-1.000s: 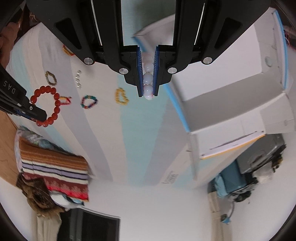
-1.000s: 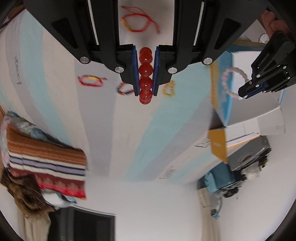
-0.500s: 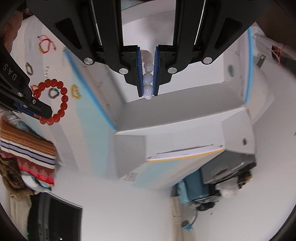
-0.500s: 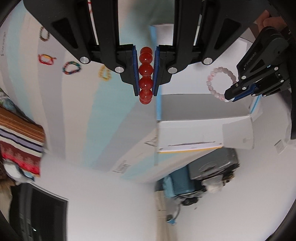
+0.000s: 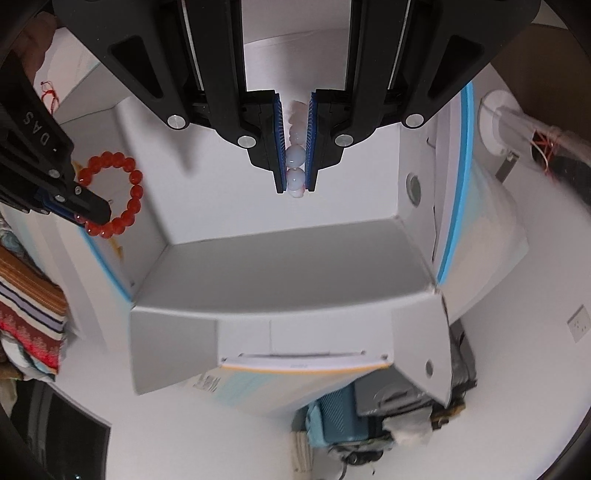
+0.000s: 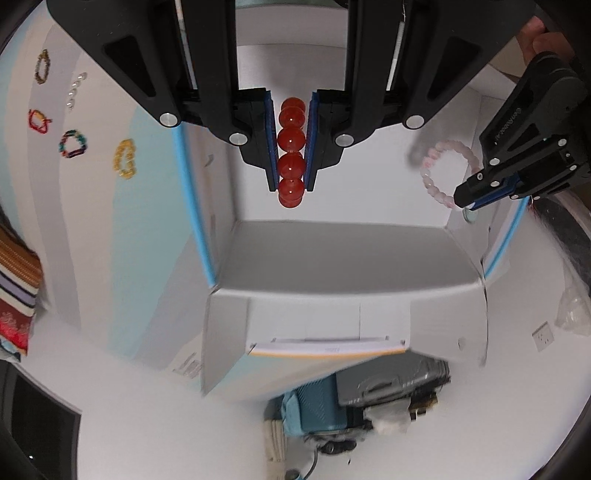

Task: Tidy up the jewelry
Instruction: 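Open both tools to drop the bracelets into the box, then move both tools back over the remaining bracelets on the bed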

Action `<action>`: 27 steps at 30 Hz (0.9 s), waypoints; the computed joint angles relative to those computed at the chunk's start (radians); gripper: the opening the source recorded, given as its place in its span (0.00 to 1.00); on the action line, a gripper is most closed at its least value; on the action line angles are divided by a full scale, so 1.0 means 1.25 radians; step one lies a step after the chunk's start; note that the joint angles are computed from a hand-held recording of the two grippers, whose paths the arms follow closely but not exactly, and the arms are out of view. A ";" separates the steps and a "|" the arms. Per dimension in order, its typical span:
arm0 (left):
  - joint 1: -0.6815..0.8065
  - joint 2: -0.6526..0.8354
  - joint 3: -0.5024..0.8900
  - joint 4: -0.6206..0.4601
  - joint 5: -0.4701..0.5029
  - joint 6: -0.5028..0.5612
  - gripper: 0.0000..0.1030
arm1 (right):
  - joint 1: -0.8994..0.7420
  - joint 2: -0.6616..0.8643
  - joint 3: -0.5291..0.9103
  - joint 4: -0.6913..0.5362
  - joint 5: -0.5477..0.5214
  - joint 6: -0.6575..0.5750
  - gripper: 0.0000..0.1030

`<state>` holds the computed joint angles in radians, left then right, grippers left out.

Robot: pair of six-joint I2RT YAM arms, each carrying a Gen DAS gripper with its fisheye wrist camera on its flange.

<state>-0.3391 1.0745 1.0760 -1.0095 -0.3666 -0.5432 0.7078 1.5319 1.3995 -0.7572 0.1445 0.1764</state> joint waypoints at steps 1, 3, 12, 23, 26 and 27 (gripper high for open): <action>0.008 0.004 -0.006 0.003 0.005 0.001 0.09 | 0.003 0.012 0.003 -0.002 0.001 0.003 0.12; 0.028 0.008 -0.022 0.006 0.024 0.007 0.09 | 0.007 0.038 0.007 -0.006 0.000 0.010 0.12; 0.062 0.016 -0.062 0.023 0.046 0.022 0.09 | 0.009 0.091 -0.006 0.007 -0.010 0.017 0.12; -0.001 0.016 -0.031 -0.014 -0.022 -0.023 0.28 | 0.015 0.036 -0.010 0.000 0.012 0.023 0.39; -0.051 0.009 -0.007 -0.037 -0.072 -0.055 0.47 | 0.013 -0.015 -0.017 -0.004 0.023 0.021 0.57; -0.080 0.007 0.008 -0.049 -0.095 -0.072 0.55 | 0.009 -0.034 -0.017 -0.008 0.026 0.019 0.63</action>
